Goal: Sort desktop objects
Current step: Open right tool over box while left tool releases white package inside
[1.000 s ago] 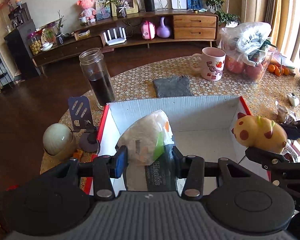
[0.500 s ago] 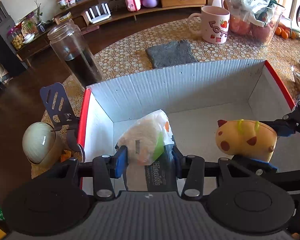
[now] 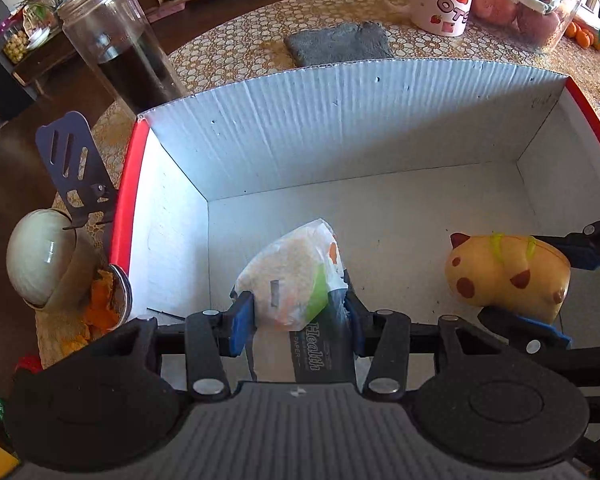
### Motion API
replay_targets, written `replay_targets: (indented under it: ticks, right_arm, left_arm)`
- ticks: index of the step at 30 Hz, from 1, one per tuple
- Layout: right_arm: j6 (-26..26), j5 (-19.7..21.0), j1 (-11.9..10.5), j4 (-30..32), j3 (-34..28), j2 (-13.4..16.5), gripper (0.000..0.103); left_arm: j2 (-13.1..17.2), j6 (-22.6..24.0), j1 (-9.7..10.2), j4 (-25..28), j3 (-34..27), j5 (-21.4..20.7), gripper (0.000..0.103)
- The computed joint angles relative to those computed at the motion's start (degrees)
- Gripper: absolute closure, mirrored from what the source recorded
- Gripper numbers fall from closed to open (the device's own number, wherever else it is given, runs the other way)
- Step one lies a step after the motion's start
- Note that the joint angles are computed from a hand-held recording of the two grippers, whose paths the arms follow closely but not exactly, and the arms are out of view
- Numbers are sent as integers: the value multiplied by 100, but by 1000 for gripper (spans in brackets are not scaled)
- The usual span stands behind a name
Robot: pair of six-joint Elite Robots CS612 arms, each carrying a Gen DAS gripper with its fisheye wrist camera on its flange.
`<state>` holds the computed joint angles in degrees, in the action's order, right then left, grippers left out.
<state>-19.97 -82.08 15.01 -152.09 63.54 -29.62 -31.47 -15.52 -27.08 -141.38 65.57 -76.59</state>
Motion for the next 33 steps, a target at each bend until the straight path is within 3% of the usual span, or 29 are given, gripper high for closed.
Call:
replay_targets:
  ticks: [7,11,12,16,33]
  right_arm:
    - [-13,49,-8,125,-30,-6,55]
    - [-153,40,1,-44,69,-50,35]
    - [-168,41,0,-122,110,-69,34]
    - [-222,153,-37,-136,224,-159,34]
    - [-117,1029,-328,-1066,1308,-845,34]
  left_arm:
    - [-2,-59,10,66,6,-61,49]
    - [-39,-15,-11,-20,53,-43,43]
    - [-56,-29,-9,-62,75,-72,41]
    - [-119,-73,-28,-188,155,-65,32]
    - [-846,-444,-277,-1427,1251,123,32]
